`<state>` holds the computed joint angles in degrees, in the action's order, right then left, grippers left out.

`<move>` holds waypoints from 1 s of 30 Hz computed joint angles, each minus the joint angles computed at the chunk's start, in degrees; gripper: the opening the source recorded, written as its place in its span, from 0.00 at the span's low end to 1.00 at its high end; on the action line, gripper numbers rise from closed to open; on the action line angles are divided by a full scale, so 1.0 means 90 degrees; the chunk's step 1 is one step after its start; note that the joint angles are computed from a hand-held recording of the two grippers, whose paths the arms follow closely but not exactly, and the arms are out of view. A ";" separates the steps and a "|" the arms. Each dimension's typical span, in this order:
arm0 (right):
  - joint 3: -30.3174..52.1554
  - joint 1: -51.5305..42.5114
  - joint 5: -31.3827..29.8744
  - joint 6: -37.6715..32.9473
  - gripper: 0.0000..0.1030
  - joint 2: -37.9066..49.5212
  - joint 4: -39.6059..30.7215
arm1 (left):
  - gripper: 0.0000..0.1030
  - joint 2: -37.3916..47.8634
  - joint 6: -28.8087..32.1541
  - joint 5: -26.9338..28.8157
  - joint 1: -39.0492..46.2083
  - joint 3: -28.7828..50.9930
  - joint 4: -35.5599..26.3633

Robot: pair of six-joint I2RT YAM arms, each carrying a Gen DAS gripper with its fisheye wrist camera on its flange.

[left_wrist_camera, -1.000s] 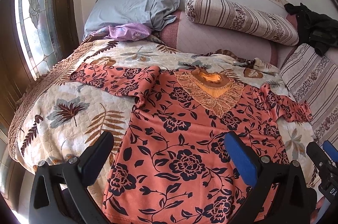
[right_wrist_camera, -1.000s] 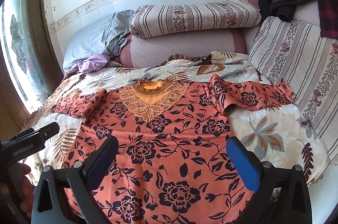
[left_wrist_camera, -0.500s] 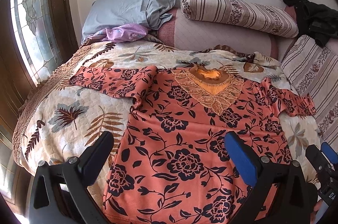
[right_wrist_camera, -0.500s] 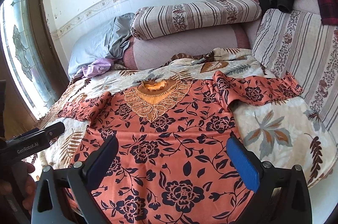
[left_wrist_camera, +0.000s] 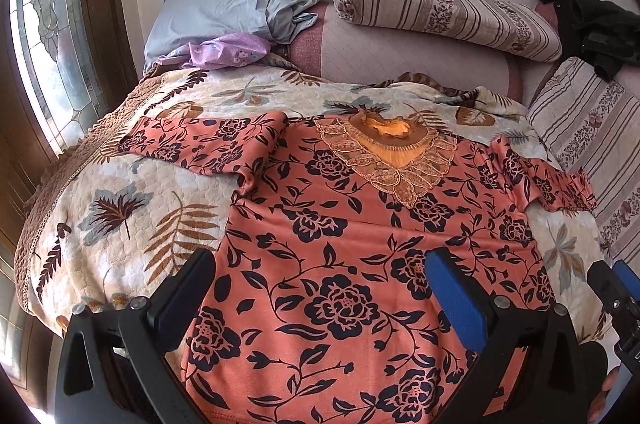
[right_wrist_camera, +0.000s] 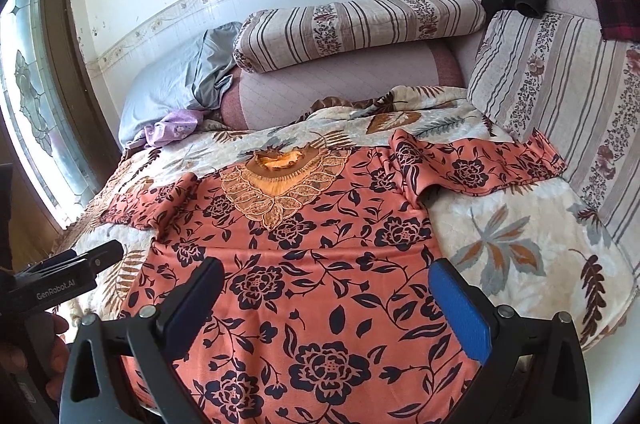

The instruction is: Fold small clothes

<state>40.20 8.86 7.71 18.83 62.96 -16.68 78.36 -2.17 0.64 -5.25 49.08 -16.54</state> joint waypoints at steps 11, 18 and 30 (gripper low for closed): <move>0.0080 -0.0577 -0.0934 -0.0142 1.00 0.0511 0.0517 | 1.00 0.0654 0.0075 0.0051 0.0060 0.0208 0.0342; -0.0108 -0.2410 -0.2693 0.0102 1.00 0.0984 0.1022 | 1.00 0.1379 0.0175 0.0174 0.0032 0.0427 0.0548; 0.3683 -0.5964 -0.4724 0.1032 0.80 0.5694 0.0823 | 1.00 0.3247 0.0826 0.0087 0.0759 0.1457 0.1511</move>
